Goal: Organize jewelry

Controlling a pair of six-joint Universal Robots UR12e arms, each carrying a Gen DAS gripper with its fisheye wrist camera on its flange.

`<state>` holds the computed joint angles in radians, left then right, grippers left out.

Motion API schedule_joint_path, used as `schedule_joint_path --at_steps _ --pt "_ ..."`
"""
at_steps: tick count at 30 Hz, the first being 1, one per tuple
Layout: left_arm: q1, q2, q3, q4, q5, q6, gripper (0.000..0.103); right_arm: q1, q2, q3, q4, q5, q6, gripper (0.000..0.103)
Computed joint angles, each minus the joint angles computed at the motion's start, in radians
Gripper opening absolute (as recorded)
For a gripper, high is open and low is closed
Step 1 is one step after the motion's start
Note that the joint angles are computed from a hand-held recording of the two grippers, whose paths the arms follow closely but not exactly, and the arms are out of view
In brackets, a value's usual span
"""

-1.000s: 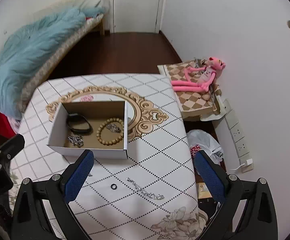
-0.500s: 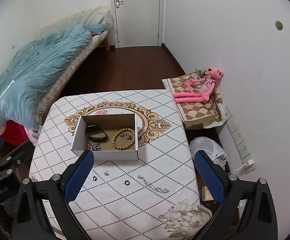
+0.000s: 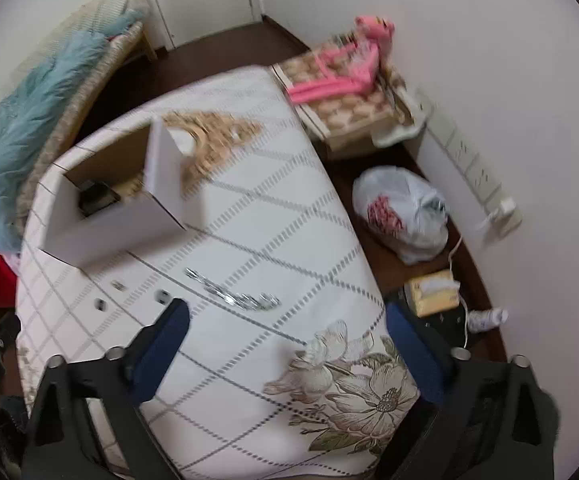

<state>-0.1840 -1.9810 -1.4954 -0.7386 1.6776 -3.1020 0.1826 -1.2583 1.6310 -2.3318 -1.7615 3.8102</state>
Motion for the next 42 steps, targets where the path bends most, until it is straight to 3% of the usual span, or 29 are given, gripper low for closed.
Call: schedule_joint_path --at_steps 3,6,13,14,15,16,21,25,27,29,31,35,37,38,39,42 --pt "-0.002 -0.016 -0.005 -0.064 -0.006 -0.013 0.103 -0.008 0.014 0.037 -0.038 0.026 -0.005 0.066" --pt "-0.003 -0.025 -0.007 -0.088 0.001 -0.018 0.103 -0.014 0.027 0.056 -0.081 0.043 -0.011 0.057" --pt "-0.002 -0.043 0.006 -0.113 0.014 -0.023 0.103 -0.001 0.073 0.047 -0.17 0.017 -0.066 0.049" --pt "-0.002 -0.045 0.007 -0.113 0.016 -0.023 0.103 0.005 0.078 0.042 -0.17 0.0 -0.077 0.04" --pt "-0.001 -0.045 0.008 -0.114 0.018 -0.023 0.103 0.012 0.084 0.037 -0.177 -0.015 -0.086 0.022" --pt "-0.001 -0.047 0.009 -0.114 0.018 -0.022 0.103 0.015 0.089 0.036 -0.189 -0.015 -0.092 0.014" --pt "0.012 -0.056 0.022 -0.133 -0.024 -0.037 0.103 0.019 0.087 0.035 -0.191 -0.002 -0.078 0.01" --pt "0.038 -0.071 0.049 -0.175 -0.163 -0.081 0.102 0.013 0.065 0.056 -0.223 0.039 -0.039 0.01" --pt "0.04 -0.077 0.056 -0.165 -0.202 -0.087 0.102 0.013 0.056 0.062 -0.233 0.05 -0.028 0.01" --pt "0.03 -0.085 0.06 -0.126 -0.196 -0.065 0.102 0.016 0.052 0.062 -0.234 0.047 -0.026 0.01" --pt "0.016 -0.095 0.065 -0.097 -0.175 -0.031 0.093 0.016 0.052 0.059 -0.229 0.043 -0.024 0.01" --pt "-0.003 -0.117 0.088 -0.11 -0.156 0.021 0.058 0.011 0.053 0.059 -0.213 0.042 -0.007 0.01" --pt "-0.012 -0.117 0.084 -0.088 -0.135 0.039 0.054 0.008 0.052 0.06 -0.211 0.041 -0.001 0.01" --pt "-0.012 -0.117 0.08 -0.074 -0.143 0.051 0.045 0.007 0.052 0.06 -0.208 0.041 0.002 0.009" --pt "-0.011 -0.118 0.08 -0.069 -0.15 0.055 0.037 0.006 0.052 0.06 -0.207 0.04 0.004 0.002" --pt "-0.015 -0.119 0.08 -0.056 -0.157 0.072 0.019 0.005 0.052 0.06 -0.201 0.042 0.006 0.002"
